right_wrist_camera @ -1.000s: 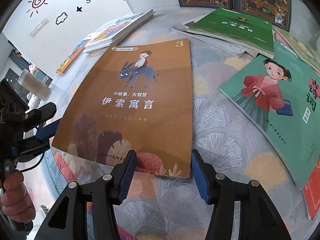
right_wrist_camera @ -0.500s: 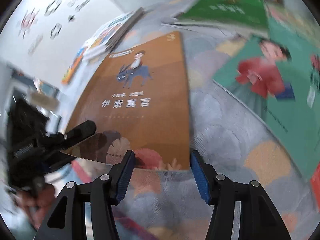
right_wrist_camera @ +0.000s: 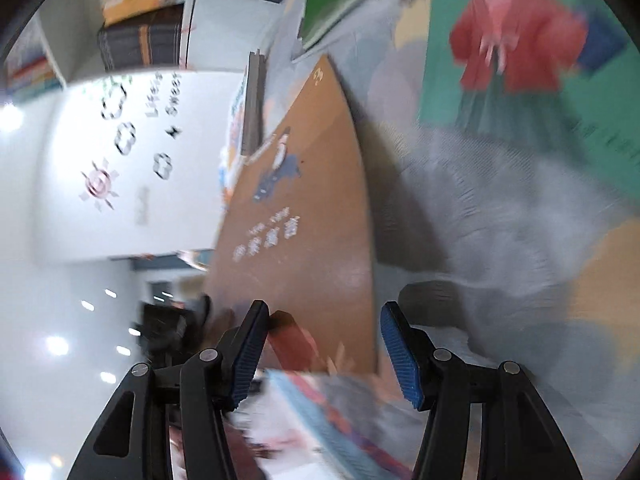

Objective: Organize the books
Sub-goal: 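Carry the orange book to the cleared area and set it on the stack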

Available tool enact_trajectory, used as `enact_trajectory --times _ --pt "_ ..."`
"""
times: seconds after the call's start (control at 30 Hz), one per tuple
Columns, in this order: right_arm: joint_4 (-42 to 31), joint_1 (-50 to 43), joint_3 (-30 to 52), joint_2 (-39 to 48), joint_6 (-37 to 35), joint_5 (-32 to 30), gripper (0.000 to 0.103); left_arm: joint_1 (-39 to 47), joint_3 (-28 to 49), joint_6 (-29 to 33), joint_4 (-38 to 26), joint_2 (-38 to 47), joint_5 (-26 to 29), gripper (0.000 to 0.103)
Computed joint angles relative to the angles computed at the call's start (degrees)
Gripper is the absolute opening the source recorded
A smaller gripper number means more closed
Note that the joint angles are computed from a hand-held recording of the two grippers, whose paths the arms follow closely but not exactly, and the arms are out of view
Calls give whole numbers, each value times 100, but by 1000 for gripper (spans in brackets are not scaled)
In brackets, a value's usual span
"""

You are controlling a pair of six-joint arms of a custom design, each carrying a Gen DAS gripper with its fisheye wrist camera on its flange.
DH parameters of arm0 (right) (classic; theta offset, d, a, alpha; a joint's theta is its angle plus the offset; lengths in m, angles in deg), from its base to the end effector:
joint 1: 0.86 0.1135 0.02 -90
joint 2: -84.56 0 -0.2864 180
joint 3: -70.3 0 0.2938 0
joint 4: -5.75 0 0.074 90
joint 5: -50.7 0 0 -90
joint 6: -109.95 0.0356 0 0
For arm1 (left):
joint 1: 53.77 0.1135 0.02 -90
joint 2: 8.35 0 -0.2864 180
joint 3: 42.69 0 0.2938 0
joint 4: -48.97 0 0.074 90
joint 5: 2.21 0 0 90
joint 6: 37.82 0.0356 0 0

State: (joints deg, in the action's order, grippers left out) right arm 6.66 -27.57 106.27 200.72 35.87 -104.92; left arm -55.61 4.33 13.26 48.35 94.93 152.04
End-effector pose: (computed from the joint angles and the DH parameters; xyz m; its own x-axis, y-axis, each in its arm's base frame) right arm 0.2047 -0.0667 -0.0061 -0.8347 0.5467 0.0666 0.2736 0.3067 0.9116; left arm 0.2967 -0.0416 0.0730 -0.9691 -0.2419 0.0488 -0.1323 0.3424 -0.9302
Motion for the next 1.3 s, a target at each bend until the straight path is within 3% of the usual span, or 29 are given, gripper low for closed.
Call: enact_trajectory --times 0.03,0.07,0.1,0.37,0.57,0.73,1.0,1.17,1.3 --pt "240 29 -55 -18 185 26 52 -4 6 52 -55 11 -24 12" --pt "538 87 -136 -61 355 21 39 -24 39 279 -300 -40 -162 12" --pt "447 111 -132 -143 293 63 33 -42 82 530 -558 -104 -324 12" --pt "-145 1175 -703 -2193 -179 2386 30 -482 311 2256 -2027 -617 -1851 11" --pt "-494 1969 -885 -3253 -179 3660 30 -569 422 2993 -2524 -1002 -2221 11" --pt "-907 2984 -778 -4051 168 4757 30 -296 936 4041 -3465 -1031 -2171 11" --pt "-1054 3860 -405 -4450 1280 5444 30 501 2223 5572 -5218 -569 -1458 19" --pt "-1126 4376 204 -4275 1816 6107 30 906 3254 6500 -6156 -24 -1032 20" --pt "-1116 4707 1030 -3645 1873 6623 31 1143 4256 7013 -6738 618 -829 20"
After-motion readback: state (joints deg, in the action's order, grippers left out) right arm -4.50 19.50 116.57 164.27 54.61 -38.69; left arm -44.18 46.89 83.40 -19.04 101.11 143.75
